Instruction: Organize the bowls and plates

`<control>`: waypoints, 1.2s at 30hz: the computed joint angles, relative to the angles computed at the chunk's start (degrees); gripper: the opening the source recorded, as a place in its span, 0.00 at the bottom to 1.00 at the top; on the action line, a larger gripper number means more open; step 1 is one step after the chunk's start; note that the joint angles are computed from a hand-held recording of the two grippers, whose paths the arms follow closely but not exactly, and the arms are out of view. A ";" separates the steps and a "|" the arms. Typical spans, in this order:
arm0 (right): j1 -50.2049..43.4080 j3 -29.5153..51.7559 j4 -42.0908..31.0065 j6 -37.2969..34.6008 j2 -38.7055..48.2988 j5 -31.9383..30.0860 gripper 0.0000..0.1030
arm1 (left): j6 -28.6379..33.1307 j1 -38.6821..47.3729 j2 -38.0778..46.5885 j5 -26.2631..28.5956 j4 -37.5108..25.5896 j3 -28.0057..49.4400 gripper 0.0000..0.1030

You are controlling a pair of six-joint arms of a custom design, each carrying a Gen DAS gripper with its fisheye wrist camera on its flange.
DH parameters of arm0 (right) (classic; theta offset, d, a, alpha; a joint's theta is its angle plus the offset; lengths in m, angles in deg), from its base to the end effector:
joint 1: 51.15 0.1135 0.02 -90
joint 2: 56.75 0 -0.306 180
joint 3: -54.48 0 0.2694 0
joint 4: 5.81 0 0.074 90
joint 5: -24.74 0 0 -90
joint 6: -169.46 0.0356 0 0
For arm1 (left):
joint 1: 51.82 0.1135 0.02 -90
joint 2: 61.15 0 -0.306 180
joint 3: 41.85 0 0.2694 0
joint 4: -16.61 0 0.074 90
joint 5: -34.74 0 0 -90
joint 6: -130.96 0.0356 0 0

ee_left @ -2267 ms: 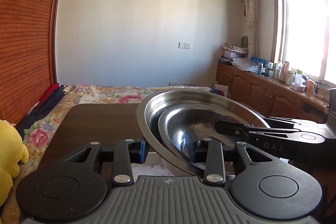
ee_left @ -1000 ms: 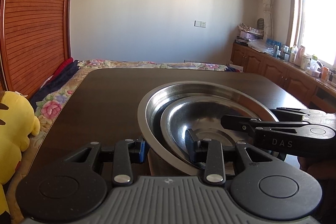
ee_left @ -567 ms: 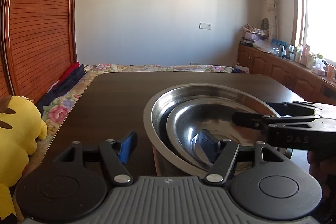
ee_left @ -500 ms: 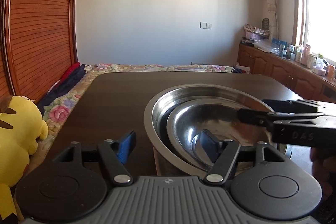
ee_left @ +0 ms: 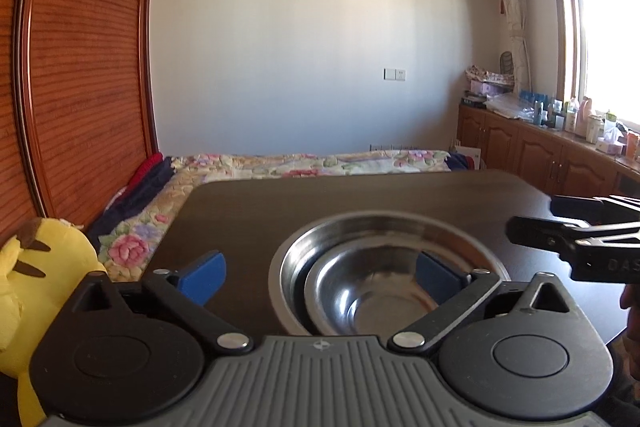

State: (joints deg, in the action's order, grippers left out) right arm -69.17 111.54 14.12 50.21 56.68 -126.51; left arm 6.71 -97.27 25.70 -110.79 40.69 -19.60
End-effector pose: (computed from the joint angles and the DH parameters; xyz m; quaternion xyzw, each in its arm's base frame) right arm 0.3560 -0.0830 0.1158 -0.3036 0.7421 0.2612 0.5375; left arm 0.1544 -0.1150 0.1145 -0.1156 0.8188 0.0875 0.5554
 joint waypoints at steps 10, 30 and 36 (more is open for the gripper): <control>-5.13 -1.25 3.41 3.39 -0.99 -2.11 1.00 | -3.96 -4.95 0.97 -4.01 -10.11 5.81 1.00; -8.50 -5.64 15.72 9.36 -0.37 3.91 1.00 | -14.67 -12.50 7.61 -8.08 -21.27 14.00 1.00; -8.48 -6.72 18.30 9.20 0.84 5.93 1.00 | -17.49 -12.98 8.39 -8.94 -23.95 14.02 1.00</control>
State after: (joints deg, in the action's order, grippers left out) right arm -77.65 104.82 32.43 59.42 57.52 -120.58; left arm -10.79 -110.25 34.09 -119.73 16.75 -5.58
